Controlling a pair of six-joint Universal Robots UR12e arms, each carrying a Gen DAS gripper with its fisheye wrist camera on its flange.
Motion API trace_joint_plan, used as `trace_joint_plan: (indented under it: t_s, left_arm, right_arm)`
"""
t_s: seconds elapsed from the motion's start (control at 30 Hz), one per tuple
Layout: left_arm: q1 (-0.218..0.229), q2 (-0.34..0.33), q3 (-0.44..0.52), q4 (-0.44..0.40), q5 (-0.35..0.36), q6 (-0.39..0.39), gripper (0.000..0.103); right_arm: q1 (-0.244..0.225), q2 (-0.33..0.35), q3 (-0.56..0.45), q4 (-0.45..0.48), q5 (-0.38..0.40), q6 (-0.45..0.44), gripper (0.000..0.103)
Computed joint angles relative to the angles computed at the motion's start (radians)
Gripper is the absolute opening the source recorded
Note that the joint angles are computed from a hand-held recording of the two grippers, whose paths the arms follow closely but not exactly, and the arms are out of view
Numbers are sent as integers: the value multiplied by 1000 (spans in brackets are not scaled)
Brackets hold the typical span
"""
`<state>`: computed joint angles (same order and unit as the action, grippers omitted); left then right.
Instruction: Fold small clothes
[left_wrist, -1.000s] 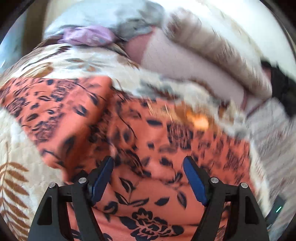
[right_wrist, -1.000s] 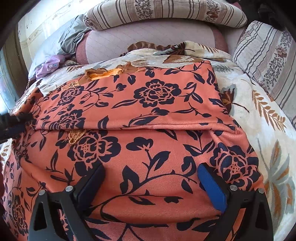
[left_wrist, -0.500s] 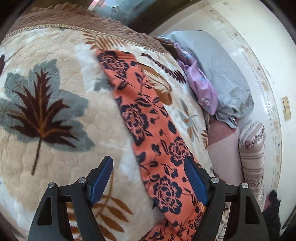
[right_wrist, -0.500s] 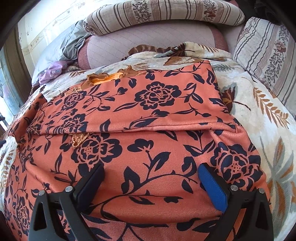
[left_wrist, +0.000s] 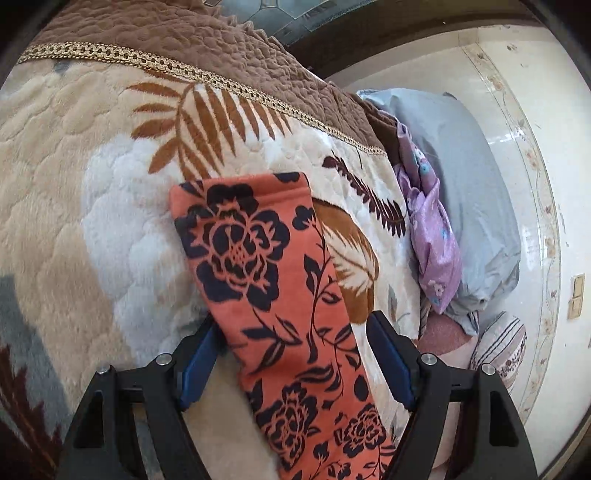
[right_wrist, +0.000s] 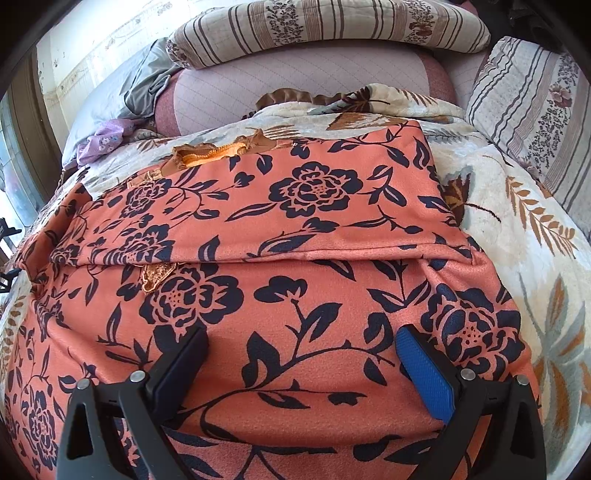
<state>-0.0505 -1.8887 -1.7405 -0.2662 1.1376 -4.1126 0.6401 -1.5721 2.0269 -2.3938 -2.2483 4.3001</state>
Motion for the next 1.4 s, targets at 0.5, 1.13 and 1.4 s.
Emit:
trace_joint_plan:
  t_s: [0.5,1.13,1.4]
  left_arm:
    - [-250,97,148,13,271,651,5]
    - [-422,95,79,-220,173,802,82]
    - [-332,90,-50,-143,312,644,82]
  right_arm:
    - [0,2,1,-6,-4,-1,102]
    - [0,-2,10,-27,-4,-3,102]
    - [-8,-13,15,-42,26,-5,102]
